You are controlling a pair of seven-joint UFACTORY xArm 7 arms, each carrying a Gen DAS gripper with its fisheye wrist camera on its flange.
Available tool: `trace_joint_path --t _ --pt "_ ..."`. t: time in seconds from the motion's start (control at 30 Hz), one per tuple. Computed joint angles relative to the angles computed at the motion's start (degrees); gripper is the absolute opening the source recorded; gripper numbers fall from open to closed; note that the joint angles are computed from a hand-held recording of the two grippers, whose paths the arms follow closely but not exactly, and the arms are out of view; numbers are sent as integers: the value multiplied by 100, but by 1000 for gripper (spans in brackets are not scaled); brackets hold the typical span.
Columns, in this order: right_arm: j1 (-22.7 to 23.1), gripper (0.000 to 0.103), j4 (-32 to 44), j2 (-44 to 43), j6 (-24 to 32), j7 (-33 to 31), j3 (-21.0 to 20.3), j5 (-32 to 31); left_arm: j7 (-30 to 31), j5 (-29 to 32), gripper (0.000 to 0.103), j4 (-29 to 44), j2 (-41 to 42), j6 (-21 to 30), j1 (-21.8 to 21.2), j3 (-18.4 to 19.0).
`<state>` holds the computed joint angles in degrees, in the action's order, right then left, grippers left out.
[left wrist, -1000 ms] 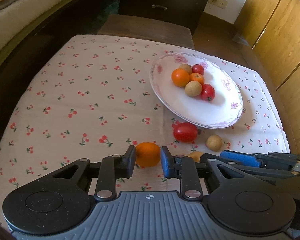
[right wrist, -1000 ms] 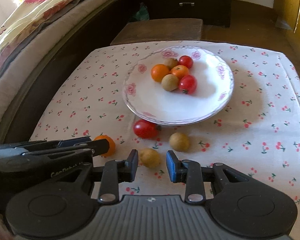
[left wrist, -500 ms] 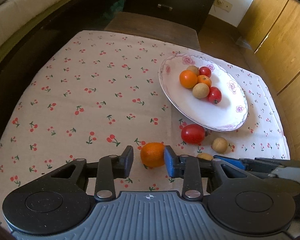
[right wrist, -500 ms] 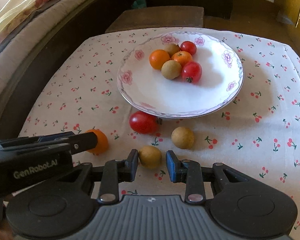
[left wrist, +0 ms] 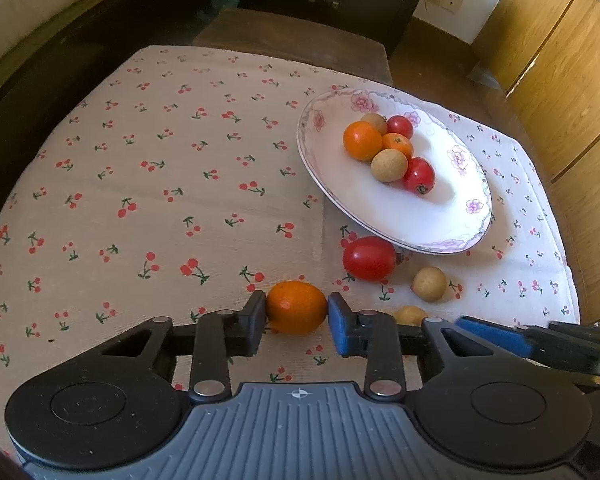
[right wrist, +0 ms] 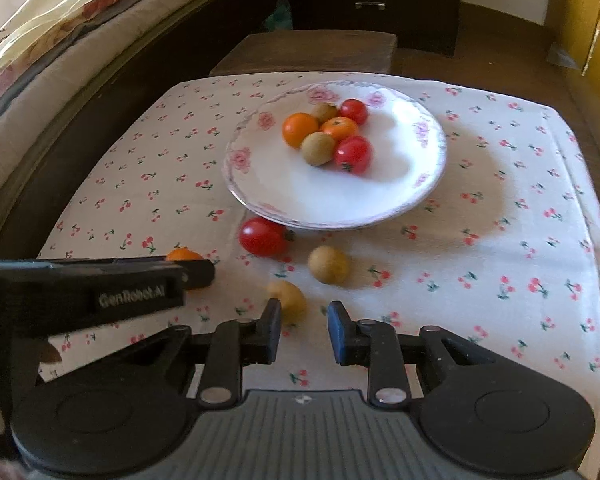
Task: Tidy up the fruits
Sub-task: 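Grasp a brown kiwi with the right gripper while the left holds the orange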
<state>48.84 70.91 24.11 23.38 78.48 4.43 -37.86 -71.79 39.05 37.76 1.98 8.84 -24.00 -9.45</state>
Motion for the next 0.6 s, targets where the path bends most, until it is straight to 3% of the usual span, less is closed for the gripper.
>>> trace_joint_path --t 0.37,0.5,0.6 --pt "22 28 -383 -351 1 401 42 -195 240 -158 41 -304 -372 -30 -15 -212" --pt "27 28 -243 -268 -205 735 -23 -487 225 -216 41 -604 -709 -116 190 -415" --pt "-39 28 69 5 -214 537 33 -345 377 -404 41 -725 -807 -142 350 -527"
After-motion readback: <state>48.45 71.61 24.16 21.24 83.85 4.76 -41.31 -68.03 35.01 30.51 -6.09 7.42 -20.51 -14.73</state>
